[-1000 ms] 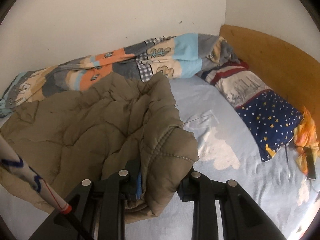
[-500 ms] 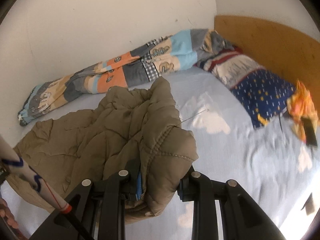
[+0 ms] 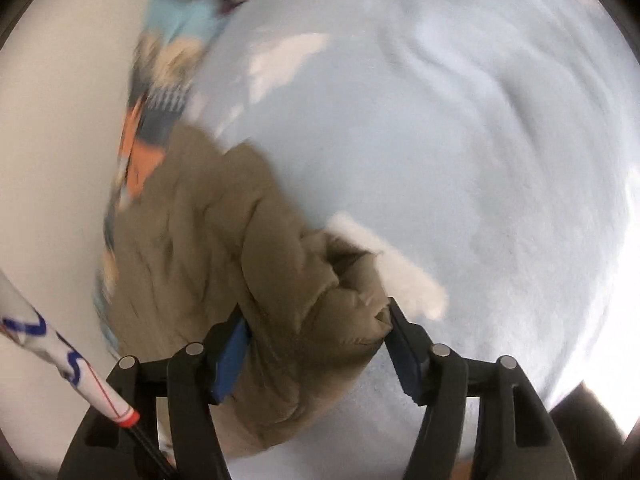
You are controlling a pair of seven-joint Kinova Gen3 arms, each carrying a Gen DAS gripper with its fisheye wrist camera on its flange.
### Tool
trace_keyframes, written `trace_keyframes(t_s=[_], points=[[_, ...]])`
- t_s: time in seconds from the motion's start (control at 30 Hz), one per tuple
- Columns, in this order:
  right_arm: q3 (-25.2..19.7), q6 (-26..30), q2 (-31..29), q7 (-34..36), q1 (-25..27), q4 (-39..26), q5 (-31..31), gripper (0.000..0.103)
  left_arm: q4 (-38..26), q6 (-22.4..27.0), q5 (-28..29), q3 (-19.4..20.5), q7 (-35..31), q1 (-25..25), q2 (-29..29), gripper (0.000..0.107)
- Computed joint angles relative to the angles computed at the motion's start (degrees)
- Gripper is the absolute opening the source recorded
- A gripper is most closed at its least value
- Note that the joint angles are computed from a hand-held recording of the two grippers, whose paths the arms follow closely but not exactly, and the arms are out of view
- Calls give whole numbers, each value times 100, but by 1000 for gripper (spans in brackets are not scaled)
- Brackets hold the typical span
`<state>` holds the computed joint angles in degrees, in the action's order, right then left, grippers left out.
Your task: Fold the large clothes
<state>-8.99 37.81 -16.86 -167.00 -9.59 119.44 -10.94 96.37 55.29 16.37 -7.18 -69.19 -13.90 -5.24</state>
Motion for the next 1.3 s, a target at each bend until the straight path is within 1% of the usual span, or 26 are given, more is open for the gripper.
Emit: trace_keyframes(t_s=[0.07, 0.1, 0.17, 0.2, 0.27, 0.3, 0.33, 0.37, 0.4, 0.47, 0.5, 0.53, 0.57, 0.6, 0.67, 0.7, 0.77, 0.83, 0.9, 0.97, 1.03, 1.1, 1.17, 1.2, 1.27, 1.3], points=[[-176, 163, -15, -248, 107, -107, 253, 69, -14, -233, -367, -19, 186, 330, -89, 71], [-233, 255, -30, -481, 99, -174, 457, 69, -6, -353, -600, 59, 260, 501, -149, 71], [-240, 344, -89, -947, 17, -216, 778, 70, -63, -552, -1066, 496, 276, 584, -176, 71], [-300, 451, -153, -1180, 121, -236, 864, 70, -102, -648, -1299, 762, 242, 608, -172, 71], [-663, 881, -278, -1474, 597, -404, 1216, 70, -46, -914, -1765, 1293, 98, 635, -248, 71], [-903, 1030, -360, -1481, 862, -506, 1449, 71, -40, -1016, -1998, 1509, 34, 712, -249, 71], [-1141, 1086, -377, -1395, 1128, -651, 1682, 71, -38, -1110, -2231, 1663, -41, 896, -226, 71], [-1375, 1049, -391, -1215, 1287, -810, 1915, 71, -41, -1175, -2460, 1710, -23, 1138, -184, 72], [-1548, 918, -341, -982, 1340, -902, 2148, 69, 10, -1240, -2595, 1690, -88, 1404, -177, 72], [-1864, 720, -84, -516, 1233, -1166, 2614, 61, -9, -1277, -2941, 1771, -169, 1928, 9, 72], [-2052, 556, 103, -305, 1141, -1271, 2847, 54, -32, -1248, -3174, 1833, -72, 2080, 82, 72], [-2134, 482, 329, -188, 942, -1376, 3079, 39, -57, -1201, -3407, 2002, -44, 2149, 190, 72], [-2110, 406, 567, -163, 677, -1459, 3249, 32, -112, -1129, -3640, 2135, 65, 2220, 318, 72], [-2041, 322, 832, -71, 411, -1579, 3327, 26, -169, -1046, -3834, 2163, 175, 2369, 457, 72], [-1868, 434, 1276, -105, -119, -1849, 3728, 22, -275, -852, -4002, 2044, 267, 2646, 698, 72], [-1767, 630, 1536, -48, -385, -2028, 3923, 22, -365, -694, -4004, 1996, 277, 2731, 815, 74], [-1627, 1003, 1998, 217, -707, -2355, 4032, 22, -508, -585, -3763, 1833, 151, 2788, 986, 78], [-1456, 1338, 2374, 425, -903, -2604, 3877, 22, -622, -559, -3307, 1771, -111, 2621, 1061, 81], [-1591, 1395, 2522, 485, -695, -2684, 3691, 22, -624, -628, -3140, 1522, -218, 2770, 1028, 81], [-1787, 1497, 2495, 308, -532, -2735, 3764, 22, -528, -836, -3010, 1436, -288, 2757, 861, 81], [-1583, 1350, 2314, -153, -767, -2598, 4168, 22, -463, -1269, -2831, 1370, -329, 2676, 722, 81], [-1165, 1324, 2148, -363, -1298, -2602, 4634, 22, -592, -1472, -2827, 1346, -174, 2623, 786, 81], [-709, 1389, 2177, -456, -1828, -2690, 5100, 22, -906, -1330, -3007, 1333, 25, 2662, 1061, 81], [-522, 1281, 2240, -604, -1988, -2695, 5295, 22, -1050, -1219, -3189, 1276, 201, 2737, 1198, 81], [-318, 1141, 2461, -685, -2059, -2810, 5405, 22, -1344, -954, -3273, 1252, 288, 2706, 1479, 81], [-335, 1191, 2559, -586, -2015, -2889, 5346, 22, -1473, -796, -3233, 1164, 259, 2732, 1605, 81]])
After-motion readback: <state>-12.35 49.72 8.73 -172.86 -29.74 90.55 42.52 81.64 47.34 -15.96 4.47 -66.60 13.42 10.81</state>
